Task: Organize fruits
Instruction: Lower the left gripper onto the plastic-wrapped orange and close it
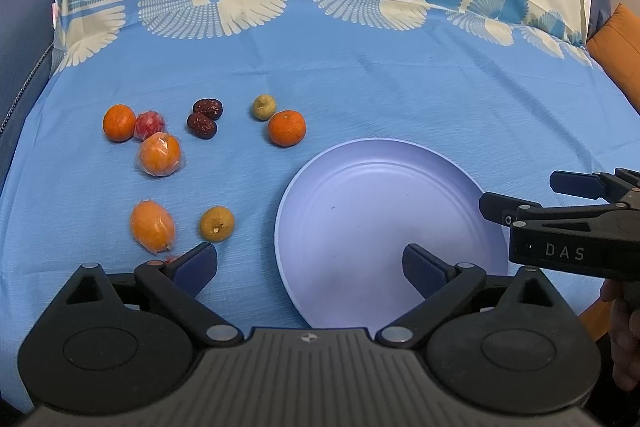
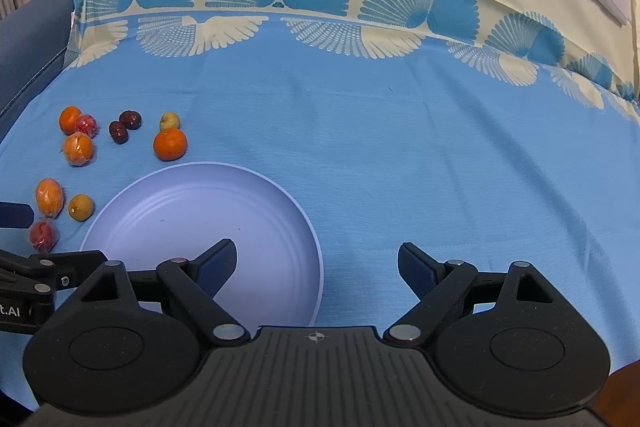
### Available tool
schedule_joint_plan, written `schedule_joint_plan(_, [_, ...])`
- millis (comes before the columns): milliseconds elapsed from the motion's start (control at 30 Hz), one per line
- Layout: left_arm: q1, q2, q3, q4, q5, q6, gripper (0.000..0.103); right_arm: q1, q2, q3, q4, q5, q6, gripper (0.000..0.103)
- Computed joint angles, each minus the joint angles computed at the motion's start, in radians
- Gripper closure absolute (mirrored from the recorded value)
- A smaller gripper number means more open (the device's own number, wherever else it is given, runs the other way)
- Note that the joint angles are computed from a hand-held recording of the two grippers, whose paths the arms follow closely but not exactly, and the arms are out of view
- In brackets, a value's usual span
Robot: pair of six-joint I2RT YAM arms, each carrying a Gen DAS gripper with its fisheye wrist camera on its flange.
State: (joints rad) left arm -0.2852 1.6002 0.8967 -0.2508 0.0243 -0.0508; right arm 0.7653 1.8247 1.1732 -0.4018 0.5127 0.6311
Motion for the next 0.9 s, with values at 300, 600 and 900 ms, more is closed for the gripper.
schedule_joint_plan(300, [0.043,-0.058,-0.029,0.032,0.006,0.013,0.047,0.001,-0.015,-0.010,0.047,-0.009,-0.005,0.018])
schedule_joint_plan(600, [0.305,-0.132,0.112,-0.057,0.216,0.126,0.089,0.038,-0.042,-0.006,0.155,-0.012,-0.022,0.069])
schedule_joint_plan(900, [0.529,-0.040,0.130,-0.044,0.421,0.200,0.089,0.061,-0.015,0.035,0.214,-0.066,-0.059,0.069])
